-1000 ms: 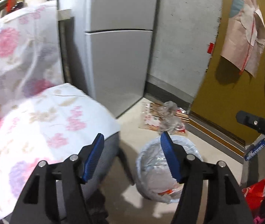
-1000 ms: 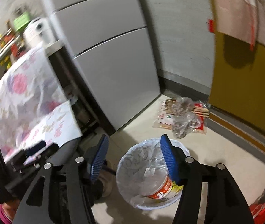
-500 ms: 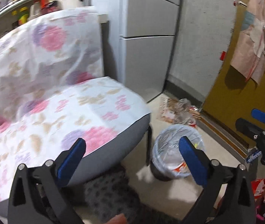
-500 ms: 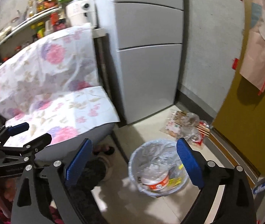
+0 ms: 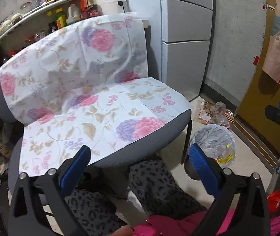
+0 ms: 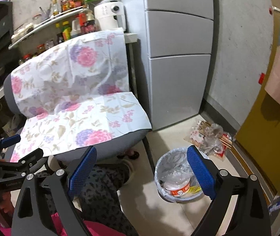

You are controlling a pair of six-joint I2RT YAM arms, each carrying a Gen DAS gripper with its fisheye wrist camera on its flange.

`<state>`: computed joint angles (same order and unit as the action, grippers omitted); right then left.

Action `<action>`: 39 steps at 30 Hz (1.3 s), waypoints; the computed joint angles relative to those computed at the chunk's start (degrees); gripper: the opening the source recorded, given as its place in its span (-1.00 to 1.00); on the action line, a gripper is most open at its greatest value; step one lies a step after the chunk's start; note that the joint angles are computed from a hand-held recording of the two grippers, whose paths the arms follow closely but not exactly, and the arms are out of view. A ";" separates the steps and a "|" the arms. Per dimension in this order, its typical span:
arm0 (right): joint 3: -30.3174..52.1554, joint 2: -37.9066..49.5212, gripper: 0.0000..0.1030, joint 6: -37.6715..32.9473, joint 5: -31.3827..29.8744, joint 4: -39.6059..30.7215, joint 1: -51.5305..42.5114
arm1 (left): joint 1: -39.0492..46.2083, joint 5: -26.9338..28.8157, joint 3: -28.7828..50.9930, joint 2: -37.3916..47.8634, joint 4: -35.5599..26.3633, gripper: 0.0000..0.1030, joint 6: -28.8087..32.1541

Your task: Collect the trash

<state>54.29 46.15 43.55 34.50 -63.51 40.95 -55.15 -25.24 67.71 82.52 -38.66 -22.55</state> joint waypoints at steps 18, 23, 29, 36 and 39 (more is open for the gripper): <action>-0.68 -0.22 0.78 -1.33 -0.35 1.17 -1.44 | 1.15 -1.04 -0.84 -2.06 -1.11 0.88 -2.42; -1.06 -0.11 0.78 -1.70 -0.94 1.48 -2.35 | 1.46 -0.80 -0.85 -2.16 -1.22 0.88 -2.32; -1.29 0.08 0.78 -1.61 -1.04 1.67 -2.55 | 1.69 -0.69 -0.87 -2.13 -1.14 0.88 -2.16; -1.42 -0.18 0.78 -1.96 -1.28 1.75 -2.97 | 1.90 -0.63 -0.83 -2.12 -1.04 0.88 -2.17; -1.51 -0.33 0.78 -2.44 -1.55 1.91 -3.35 | 2.05 -0.31 -0.94 -2.27 -0.91 0.88 -2.01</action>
